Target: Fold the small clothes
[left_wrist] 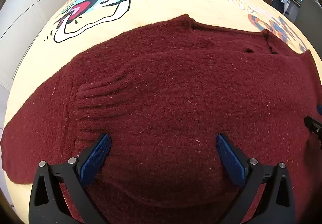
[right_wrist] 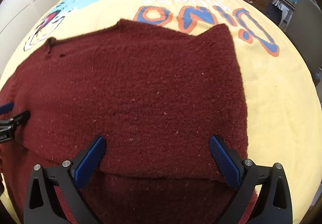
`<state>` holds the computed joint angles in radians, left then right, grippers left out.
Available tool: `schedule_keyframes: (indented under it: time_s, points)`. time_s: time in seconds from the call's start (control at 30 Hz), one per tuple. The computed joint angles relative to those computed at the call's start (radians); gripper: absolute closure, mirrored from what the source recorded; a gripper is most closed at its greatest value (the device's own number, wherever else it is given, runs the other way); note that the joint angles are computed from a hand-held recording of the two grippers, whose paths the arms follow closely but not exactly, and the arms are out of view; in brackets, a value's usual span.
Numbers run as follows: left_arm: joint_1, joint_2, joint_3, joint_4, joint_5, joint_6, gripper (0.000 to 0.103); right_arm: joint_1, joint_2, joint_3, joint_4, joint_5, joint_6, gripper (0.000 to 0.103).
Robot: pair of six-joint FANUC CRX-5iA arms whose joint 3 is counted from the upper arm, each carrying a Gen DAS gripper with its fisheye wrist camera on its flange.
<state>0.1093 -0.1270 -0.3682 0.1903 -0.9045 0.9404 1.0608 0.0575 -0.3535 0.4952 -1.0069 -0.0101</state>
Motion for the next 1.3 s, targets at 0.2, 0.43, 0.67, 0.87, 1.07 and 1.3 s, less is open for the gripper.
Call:
schedule_keyframes:
  time_s: [0.2,0.43,0.67,0.87,1.07,1.3]
  points:
    - [0.006,0.027,0.063,-0.008,-0.090,0.022,0.001,-0.011,0.005,0.057,-0.067,-0.019,0.091,0.000]
    - [0.163,-0.049,0.062,0.140,-0.180,-0.048,0.001,0.066,-0.054,0.055,0.003,-0.074,0.040,0.000]
    - [0.351,-0.172,0.022,0.154,-0.203,-0.139,0.001,0.156,-0.113,0.036,0.067,-0.114,-0.070,0.000]
    - [0.522,-0.215,-0.017,0.187,-0.249,-0.167,0.001,0.210,-0.126,0.032,0.083,-0.160,-0.123,0.000]
    - [0.628,-0.153,0.030,0.095,-0.229,-0.051,0.001,0.243,-0.147,0.009,0.097,-0.203,-0.176,0.000]
    - [0.713,0.029,0.151,0.078,-0.229,0.211,0.001,0.248,-0.159,-0.010,0.047,-0.225,-0.211,0.000]
